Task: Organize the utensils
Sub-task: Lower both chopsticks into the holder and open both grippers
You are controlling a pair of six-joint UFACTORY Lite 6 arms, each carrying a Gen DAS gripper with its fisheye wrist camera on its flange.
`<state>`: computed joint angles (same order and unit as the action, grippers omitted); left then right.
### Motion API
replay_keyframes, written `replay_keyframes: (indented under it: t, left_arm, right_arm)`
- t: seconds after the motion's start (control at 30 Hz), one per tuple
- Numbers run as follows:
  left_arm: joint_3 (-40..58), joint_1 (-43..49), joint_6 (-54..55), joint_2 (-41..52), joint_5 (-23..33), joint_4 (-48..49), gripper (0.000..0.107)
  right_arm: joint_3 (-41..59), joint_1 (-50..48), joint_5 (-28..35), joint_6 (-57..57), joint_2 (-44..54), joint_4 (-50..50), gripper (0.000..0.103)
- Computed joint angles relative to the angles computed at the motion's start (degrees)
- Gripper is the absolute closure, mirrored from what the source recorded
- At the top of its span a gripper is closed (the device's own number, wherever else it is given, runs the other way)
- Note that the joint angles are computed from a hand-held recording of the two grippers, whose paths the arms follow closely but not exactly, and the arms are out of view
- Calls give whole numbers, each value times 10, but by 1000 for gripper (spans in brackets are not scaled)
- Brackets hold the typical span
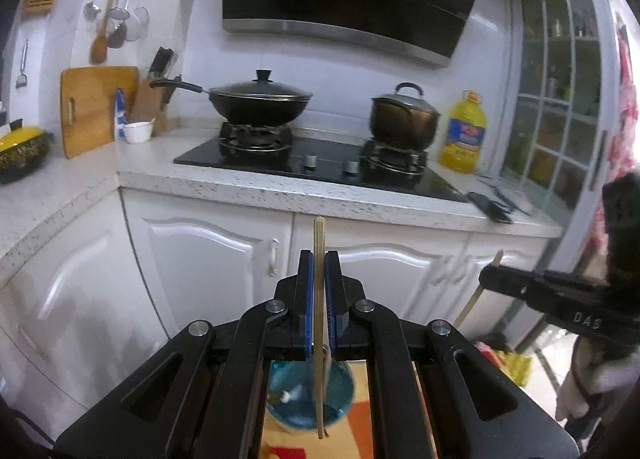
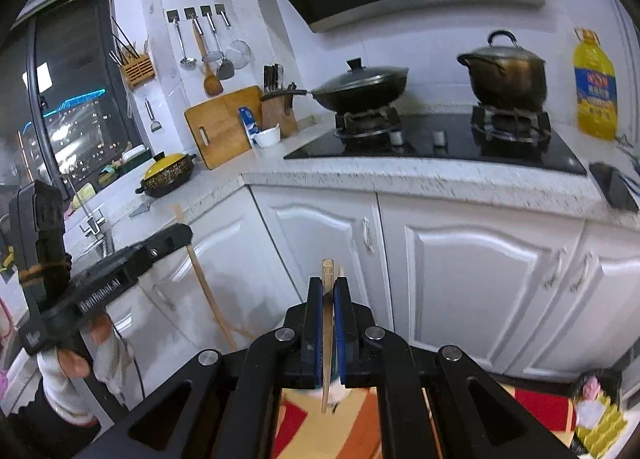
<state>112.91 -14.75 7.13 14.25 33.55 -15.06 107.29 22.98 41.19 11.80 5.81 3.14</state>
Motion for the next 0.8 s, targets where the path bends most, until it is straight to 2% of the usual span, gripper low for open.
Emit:
replay_keyframes:
  t: [0.13, 0.3, 0.53, 0.8]
  left_arm:
    - [-10, -12, -48, 35, -49, 56, 103]
    - [-44, -22, -98, 65, -98, 114, 103]
    - [-93, -26, -122, 81, -130, 138, 103]
    - [-159, -35, -149, 75, -152, 163, 103]
  right_arm:
    - [124, 6, 16, 0, 112, -11, 98]
    - [209, 7, 20, -11, 208, -20, 98]
    - [174, -10, -30, -45, 255, 25, 98]
    - [89, -38, -64, -107, 273, 126, 98]
